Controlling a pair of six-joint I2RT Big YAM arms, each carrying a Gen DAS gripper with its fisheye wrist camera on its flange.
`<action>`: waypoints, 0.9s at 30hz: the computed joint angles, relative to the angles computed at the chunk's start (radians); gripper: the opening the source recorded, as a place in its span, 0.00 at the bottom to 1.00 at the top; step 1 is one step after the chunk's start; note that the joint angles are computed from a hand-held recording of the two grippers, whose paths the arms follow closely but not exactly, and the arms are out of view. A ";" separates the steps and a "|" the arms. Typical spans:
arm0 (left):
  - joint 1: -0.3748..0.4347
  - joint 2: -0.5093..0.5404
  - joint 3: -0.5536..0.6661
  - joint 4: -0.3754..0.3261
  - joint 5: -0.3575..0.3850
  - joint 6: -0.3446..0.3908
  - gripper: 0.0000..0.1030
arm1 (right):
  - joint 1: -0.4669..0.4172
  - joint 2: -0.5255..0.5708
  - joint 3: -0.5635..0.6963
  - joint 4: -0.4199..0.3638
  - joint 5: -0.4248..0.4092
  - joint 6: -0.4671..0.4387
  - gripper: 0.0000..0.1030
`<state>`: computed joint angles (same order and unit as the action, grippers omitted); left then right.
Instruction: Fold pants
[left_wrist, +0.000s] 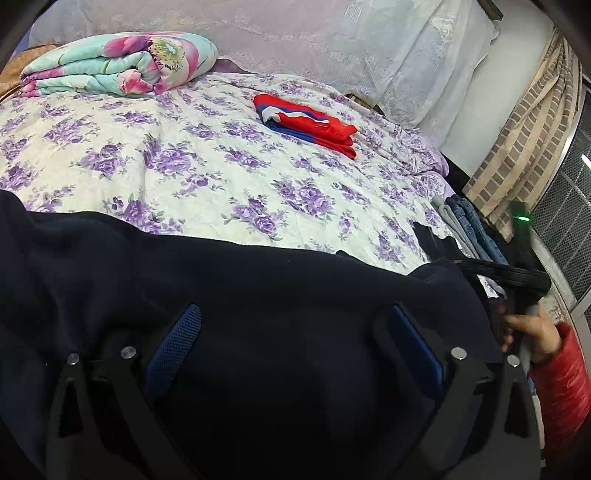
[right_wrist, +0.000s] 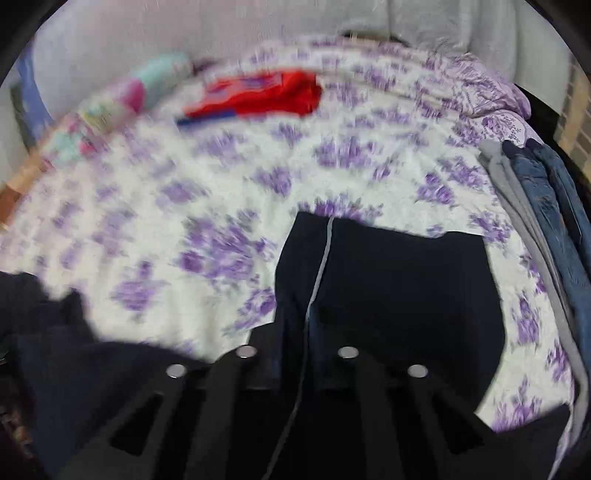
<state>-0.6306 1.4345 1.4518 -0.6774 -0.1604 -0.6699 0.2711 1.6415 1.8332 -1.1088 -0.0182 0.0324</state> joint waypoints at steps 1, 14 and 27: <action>0.000 -0.001 -0.001 0.001 0.000 0.000 0.96 | -0.014 -0.042 -0.038 0.035 -0.027 0.008 0.04; -0.004 0.004 0.008 -0.013 -0.012 -0.003 0.96 | -0.237 -0.517 -0.490 0.297 -0.139 0.081 0.71; 0.004 -0.028 -0.042 0.067 0.023 -0.009 0.96 | 0.008 0.073 0.035 -0.024 0.068 -0.032 0.41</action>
<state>-0.6270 1.4064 1.4094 -0.6103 -0.1376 -0.6791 0.2794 1.7142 1.8679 -1.1328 0.0494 0.0005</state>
